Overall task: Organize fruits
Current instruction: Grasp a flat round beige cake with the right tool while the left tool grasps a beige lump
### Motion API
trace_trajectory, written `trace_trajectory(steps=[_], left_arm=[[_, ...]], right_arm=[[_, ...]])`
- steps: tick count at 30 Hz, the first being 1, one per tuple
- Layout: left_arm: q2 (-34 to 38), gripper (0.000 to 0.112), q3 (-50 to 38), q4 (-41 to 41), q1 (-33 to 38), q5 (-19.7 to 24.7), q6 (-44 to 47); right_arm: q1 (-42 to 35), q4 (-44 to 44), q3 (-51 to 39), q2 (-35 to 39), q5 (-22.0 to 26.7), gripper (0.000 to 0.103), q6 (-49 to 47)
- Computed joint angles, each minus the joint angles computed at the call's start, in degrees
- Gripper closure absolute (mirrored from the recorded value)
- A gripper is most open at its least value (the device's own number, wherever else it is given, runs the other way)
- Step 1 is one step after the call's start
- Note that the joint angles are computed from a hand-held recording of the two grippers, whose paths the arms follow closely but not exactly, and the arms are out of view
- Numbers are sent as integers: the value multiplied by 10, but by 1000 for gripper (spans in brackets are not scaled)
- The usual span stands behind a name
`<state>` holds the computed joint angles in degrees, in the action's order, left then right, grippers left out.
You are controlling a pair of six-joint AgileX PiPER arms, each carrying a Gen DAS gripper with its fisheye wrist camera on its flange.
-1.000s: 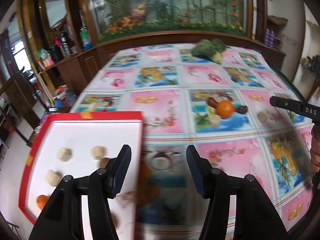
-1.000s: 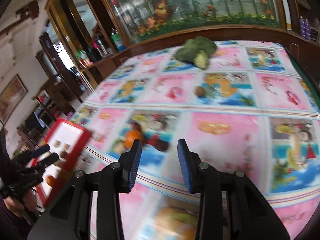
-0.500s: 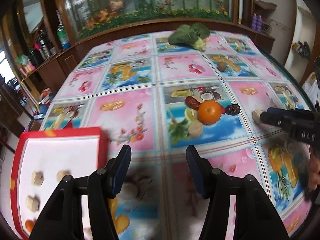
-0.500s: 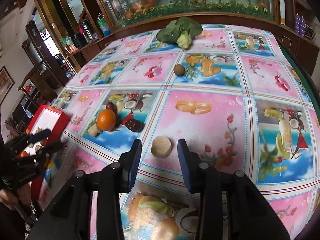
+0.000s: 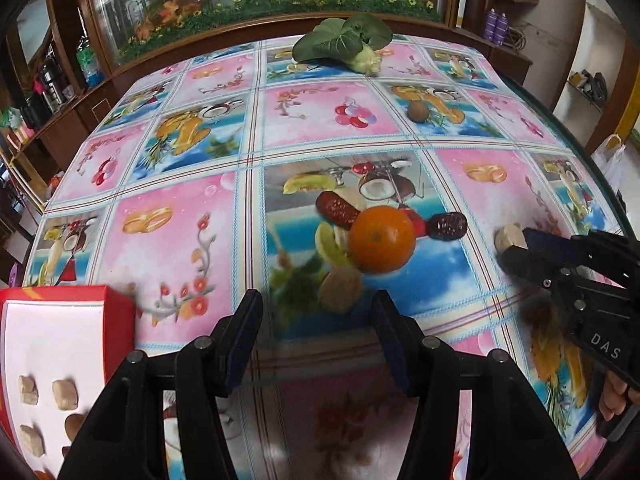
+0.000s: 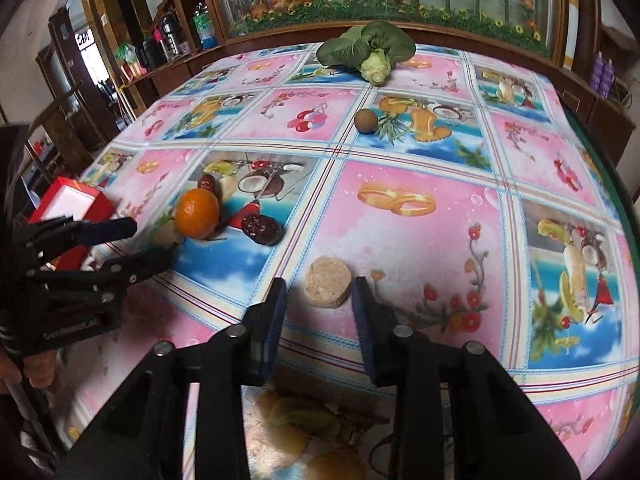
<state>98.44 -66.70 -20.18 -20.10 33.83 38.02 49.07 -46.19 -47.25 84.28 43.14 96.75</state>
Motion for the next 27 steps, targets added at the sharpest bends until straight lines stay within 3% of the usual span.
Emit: trace_trajectory(steps=[2,7,13,19,27], left_arm=[[4,67,-6,-25,5,14,24],[5,90,-6,-57,3,21,63],[2,91,-2,-86,16,30,80],[-64,91,51,-127,46,7,115],[-164,91,117,-238,171,1,248]], right_arm=[[-6,2,6,-6,-8,78,1],[-12,-8,19,-23,-15,78,27],[-7,-30,27,-36,-9,78,63],[-15,-46,40,-43,-13,78,95],[15,-123,55,-60,18,78,180]])
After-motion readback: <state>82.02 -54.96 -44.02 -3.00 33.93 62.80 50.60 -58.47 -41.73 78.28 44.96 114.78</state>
